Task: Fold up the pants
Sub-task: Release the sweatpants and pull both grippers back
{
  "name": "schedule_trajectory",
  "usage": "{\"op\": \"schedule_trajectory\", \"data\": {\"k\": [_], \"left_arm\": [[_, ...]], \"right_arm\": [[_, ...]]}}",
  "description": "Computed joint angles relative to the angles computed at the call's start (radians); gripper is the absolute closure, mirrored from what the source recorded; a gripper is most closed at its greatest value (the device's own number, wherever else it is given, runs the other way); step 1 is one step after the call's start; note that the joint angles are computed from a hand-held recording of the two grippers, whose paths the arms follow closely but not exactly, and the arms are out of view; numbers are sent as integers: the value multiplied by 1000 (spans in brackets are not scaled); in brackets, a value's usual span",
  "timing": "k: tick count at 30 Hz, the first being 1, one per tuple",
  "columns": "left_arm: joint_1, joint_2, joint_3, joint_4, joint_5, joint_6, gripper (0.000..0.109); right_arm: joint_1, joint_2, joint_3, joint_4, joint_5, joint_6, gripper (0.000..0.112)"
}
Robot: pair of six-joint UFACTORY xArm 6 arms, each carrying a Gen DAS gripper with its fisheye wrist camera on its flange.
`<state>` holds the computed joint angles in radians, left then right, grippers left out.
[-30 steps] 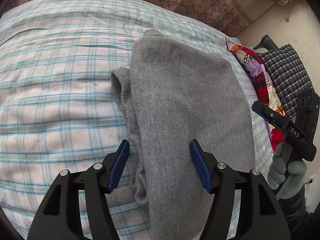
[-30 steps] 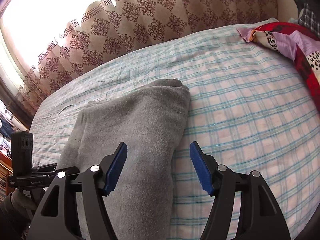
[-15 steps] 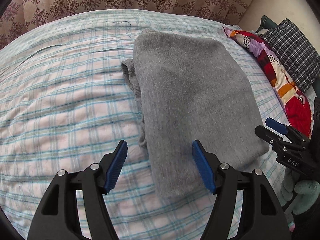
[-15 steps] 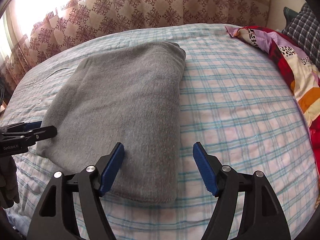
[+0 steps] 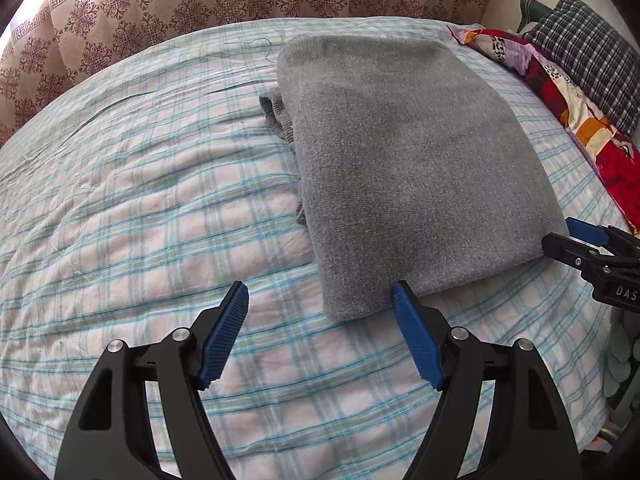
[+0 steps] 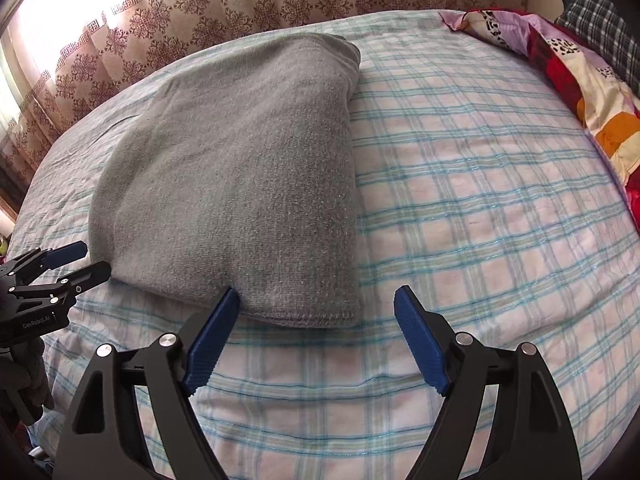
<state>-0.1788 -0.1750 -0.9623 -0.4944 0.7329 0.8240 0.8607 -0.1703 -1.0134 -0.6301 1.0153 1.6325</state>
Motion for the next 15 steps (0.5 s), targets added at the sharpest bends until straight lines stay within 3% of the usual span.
{"op": "schedule_trajectory", "data": {"k": [2,6,12,15], "left_arm": [[-1,-39,22,7,-13,0,31],[-10,-119,73,25,-32,-11,14],[-60,-210,139,131,-84,-130,9],[-75,-244,161,177,-119,-185,9]], "right_arm": [[20,-3,-23,-24,36,14,32],[70,-5,-68,-46,104,51,25],[161,9,-122,-107,210,135,21],[209,62,-188,-172,334,125,21]]}}
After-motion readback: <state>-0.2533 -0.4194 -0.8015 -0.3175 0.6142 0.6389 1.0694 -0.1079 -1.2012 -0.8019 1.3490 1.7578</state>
